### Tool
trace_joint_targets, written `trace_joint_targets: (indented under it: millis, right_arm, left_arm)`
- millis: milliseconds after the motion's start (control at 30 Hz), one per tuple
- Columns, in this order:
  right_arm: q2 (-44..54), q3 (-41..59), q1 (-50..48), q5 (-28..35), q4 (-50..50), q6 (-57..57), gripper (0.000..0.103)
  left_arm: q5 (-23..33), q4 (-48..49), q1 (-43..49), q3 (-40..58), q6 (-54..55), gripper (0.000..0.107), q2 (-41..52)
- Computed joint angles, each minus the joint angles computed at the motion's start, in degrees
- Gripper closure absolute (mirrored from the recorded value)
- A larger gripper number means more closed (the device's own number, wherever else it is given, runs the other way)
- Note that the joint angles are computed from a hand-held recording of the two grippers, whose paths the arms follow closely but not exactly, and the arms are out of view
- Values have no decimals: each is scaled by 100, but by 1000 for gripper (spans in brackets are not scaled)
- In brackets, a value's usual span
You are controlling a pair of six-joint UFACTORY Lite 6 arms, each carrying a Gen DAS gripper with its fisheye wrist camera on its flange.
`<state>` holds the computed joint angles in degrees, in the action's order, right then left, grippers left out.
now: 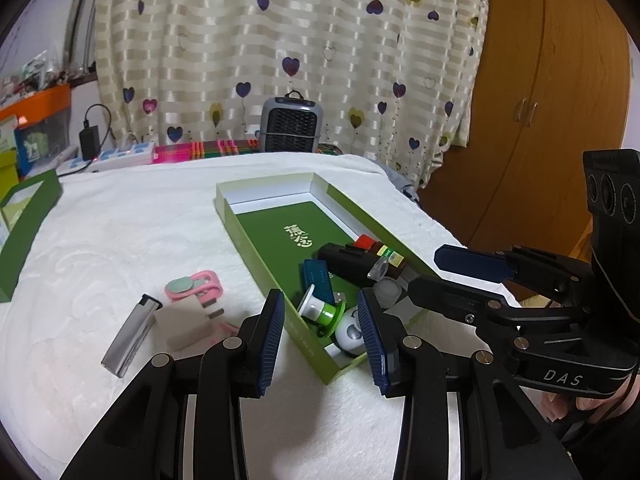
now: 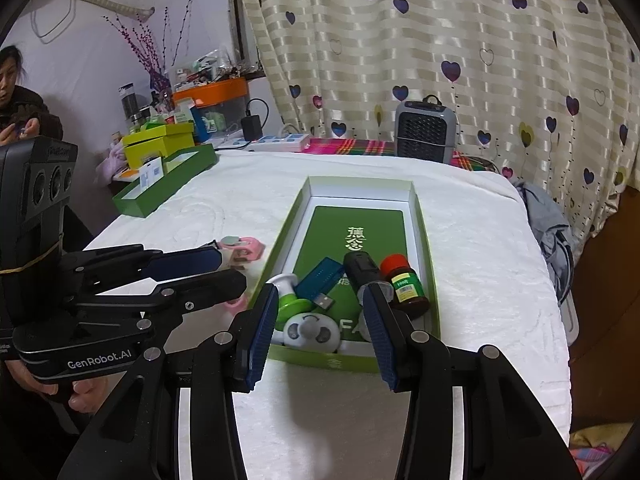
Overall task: Organize rigid objects
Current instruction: 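Withdraw both grippers from the box and move toward the silver lighter and white plug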
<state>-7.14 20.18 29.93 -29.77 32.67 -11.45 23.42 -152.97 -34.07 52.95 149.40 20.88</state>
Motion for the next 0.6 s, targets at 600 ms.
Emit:
trace_joint_targets:
  millis: [600]
  right_arm:
    - [166,219,421,-53,553,-371,57]
  left_arm:
    - [237,302,372,-461,-193,70,-276]
